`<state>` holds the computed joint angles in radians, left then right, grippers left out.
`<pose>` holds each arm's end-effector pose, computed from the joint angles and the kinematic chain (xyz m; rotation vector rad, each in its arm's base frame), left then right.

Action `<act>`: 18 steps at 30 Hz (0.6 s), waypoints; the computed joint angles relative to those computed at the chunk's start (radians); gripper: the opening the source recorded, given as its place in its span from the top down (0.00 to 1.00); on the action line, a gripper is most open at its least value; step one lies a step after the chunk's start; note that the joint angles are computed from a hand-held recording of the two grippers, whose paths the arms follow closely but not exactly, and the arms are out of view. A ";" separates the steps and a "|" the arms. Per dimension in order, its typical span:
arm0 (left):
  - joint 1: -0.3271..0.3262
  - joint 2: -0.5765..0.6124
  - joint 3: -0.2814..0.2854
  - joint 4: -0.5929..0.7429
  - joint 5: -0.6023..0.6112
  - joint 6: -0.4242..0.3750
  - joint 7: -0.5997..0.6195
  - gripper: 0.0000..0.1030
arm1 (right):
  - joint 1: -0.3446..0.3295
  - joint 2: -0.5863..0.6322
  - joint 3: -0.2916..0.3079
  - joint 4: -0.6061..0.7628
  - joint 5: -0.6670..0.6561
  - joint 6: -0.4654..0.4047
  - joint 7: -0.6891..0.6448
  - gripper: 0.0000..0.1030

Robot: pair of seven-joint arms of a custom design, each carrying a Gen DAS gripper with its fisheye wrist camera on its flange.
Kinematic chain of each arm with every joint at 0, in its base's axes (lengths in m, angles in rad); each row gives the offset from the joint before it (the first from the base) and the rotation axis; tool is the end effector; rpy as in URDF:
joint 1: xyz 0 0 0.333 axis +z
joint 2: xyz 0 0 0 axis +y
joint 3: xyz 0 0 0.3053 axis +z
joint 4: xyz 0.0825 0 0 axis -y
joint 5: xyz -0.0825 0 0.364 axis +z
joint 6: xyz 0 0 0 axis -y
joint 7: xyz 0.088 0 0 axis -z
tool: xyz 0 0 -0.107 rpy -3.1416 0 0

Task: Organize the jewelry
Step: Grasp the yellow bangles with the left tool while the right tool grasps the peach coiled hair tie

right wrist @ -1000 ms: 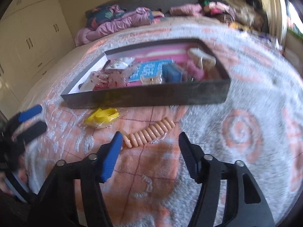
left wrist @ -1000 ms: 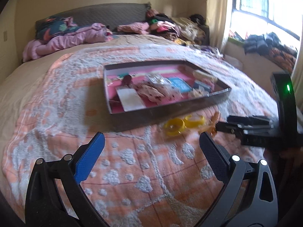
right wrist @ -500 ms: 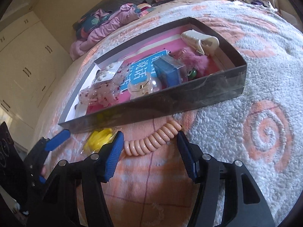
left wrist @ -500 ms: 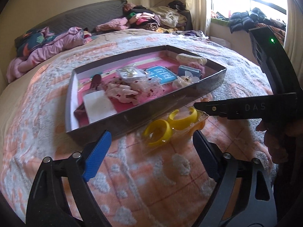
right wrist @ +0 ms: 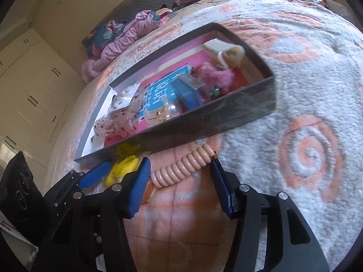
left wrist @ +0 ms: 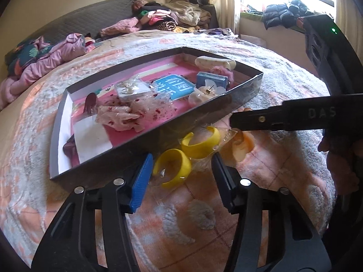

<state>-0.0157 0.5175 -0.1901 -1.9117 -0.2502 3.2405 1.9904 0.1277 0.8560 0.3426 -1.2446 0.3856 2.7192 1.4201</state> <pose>0.6525 -0.0954 0.3270 -1.4773 2.0054 -0.8249 0.7295 0.2557 0.3388 -1.7599 1.5652 0.0215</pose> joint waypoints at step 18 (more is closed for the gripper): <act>0.358 -0.025 -0.419 -0.067 -0.045 0.050 0.018 0.82 | -0.071 -0.193 -0.001 -0.319 -0.121 0.291 -0.038 0.49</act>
<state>0.3420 0.4926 -0.6090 -1.9788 -0.2950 3.2904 2.0088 0.0568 0.6632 0.3419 -1.5637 0.2644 3.0102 1.3822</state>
